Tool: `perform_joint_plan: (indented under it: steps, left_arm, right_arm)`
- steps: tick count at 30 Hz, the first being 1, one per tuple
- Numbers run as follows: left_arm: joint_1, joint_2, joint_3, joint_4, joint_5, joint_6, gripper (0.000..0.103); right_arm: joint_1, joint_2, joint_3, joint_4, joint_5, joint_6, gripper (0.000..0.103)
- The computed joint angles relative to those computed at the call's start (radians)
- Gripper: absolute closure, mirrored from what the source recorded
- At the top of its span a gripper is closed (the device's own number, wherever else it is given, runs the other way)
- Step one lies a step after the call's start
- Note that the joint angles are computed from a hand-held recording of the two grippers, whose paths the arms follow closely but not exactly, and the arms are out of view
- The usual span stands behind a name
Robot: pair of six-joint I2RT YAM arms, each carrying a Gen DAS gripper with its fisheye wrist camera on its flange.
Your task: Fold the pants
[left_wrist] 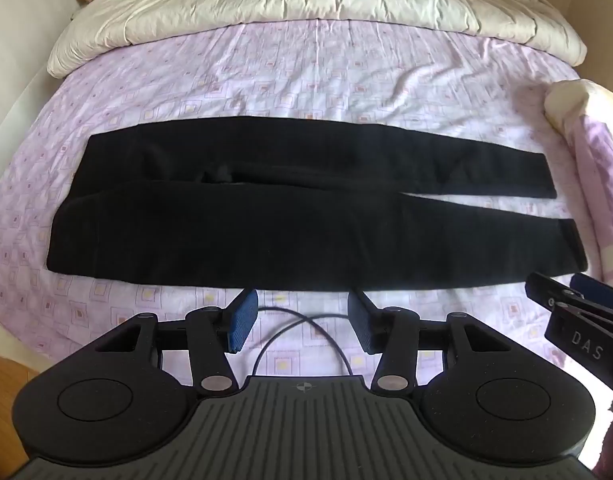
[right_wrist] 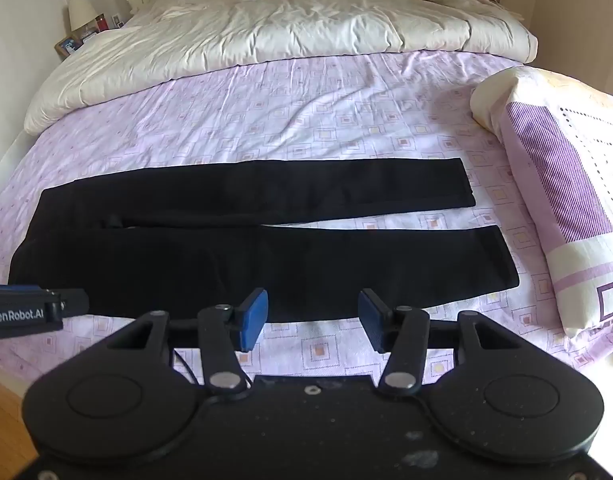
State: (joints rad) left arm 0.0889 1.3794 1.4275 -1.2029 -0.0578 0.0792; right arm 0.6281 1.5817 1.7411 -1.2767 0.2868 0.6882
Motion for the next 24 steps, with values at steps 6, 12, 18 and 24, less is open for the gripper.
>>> perform_joint_plan:
  steps: [6,12,18,24]
  left_arm:
    - [-0.053,-0.064,-0.108,0.057,-0.037,-0.048,0.055]
    - [-0.061,-0.134,-0.201,0.063,-0.016,-0.085,0.055]
    - [0.004,-0.088,-0.117,0.015,0.024,-0.026,0.055]
    - [0.013,-0.071,-0.093,-0.01,0.024,-0.023,0.055]
  right_arm:
    - [0.04,0.001,-0.002,-0.007,0.023,0.041,0.05]
    - [0.042,-0.028,-0.011,-0.013,0.004,0.032,0.05]
    - [0.04,-0.026,-0.004,-0.012,0.004,0.022,0.05]
    - [0.043,-0.004,0.021,-0.044,0.006,0.014,0.05]
